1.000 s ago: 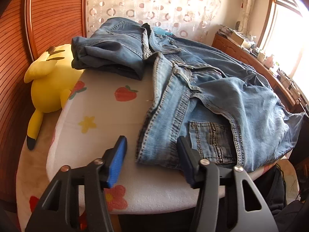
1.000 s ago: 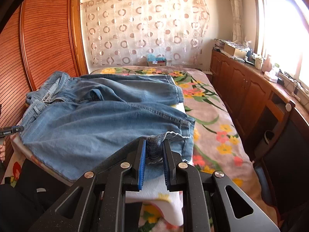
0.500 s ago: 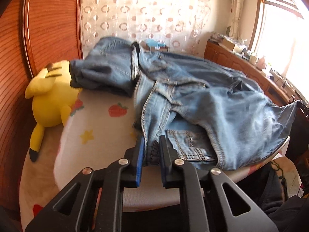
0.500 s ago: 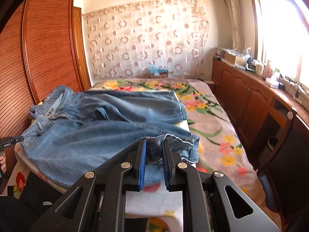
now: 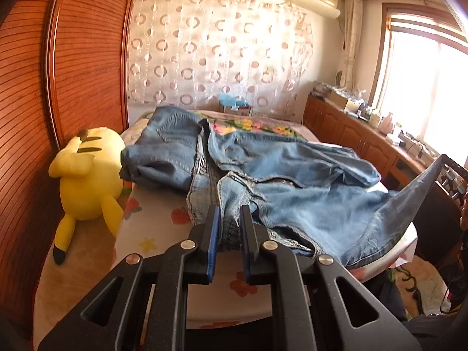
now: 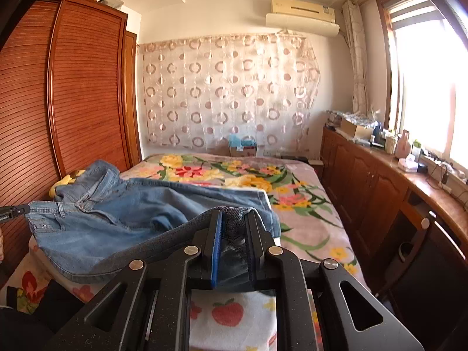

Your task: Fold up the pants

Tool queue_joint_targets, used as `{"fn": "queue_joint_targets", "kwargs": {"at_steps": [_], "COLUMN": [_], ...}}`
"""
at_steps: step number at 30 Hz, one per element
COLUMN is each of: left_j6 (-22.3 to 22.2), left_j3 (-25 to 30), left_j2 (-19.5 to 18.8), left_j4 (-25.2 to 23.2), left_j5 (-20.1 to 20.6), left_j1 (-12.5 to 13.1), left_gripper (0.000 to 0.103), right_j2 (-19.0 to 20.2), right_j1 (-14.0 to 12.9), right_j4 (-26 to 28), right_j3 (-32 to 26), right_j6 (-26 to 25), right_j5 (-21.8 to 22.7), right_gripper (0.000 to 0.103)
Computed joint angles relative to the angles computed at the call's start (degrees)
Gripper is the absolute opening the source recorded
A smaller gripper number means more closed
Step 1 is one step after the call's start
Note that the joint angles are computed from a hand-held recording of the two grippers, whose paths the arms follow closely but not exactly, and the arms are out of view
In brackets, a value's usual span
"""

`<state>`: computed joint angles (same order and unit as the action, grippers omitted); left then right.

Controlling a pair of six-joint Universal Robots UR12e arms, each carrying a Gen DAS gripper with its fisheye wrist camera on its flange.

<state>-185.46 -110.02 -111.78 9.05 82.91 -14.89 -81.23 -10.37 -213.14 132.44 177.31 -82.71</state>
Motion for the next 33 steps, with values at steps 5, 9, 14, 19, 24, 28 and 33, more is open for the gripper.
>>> {"fn": "queue_joint_targets", "kwargs": {"at_steps": [5, 9, 14, 19, 24, 28, 33], "left_j6": [0.6, 0.9, 2.5, 4.0, 6.1, 6.5, 5.0], "left_j3": [1.2, 3.1, 7.0, 12.1, 15.0, 13.2, 9.8], "left_j2": [-0.7, -1.8, -3.3, -5.9, -7.7, -6.6, -5.3], "left_j4": [-0.8, -1.5, -2.0, -3.8, -7.9, -10.6, -11.0], "left_j5": [0.6, 1.1, 2.6, 3.9, 3.3, 1.9, 1.5], "left_j1": [0.0, -0.1, -0.3, -0.6, -0.7, 0.2, 1.3], "left_gripper": [0.015, 0.015, 0.013, 0.001, 0.0, 0.001, 0.013], "right_j2": [1.9, 4.7, 7.0, 9.4, 11.6, 12.2, 13.0], "right_j1": [-0.1, 0.8, 1.6, 2.1, 3.2, 3.7, 4.6], "right_j4": [-3.1, -2.7, -1.4, -0.4, 0.7, 3.9, 10.2], "right_j3": [0.1, -1.6, -5.7, -9.8, -11.8, -13.1, -15.9], "right_j6": [-0.8, -1.1, -1.6, -1.2, -3.0, -3.9, -2.8], "right_j5": [-0.8, -2.7, -5.0, -6.0, -7.6, -9.1, -12.6], "right_gripper": [0.015, 0.015, 0.015, 0.015, 0.015, 0.015, 0.015]}}
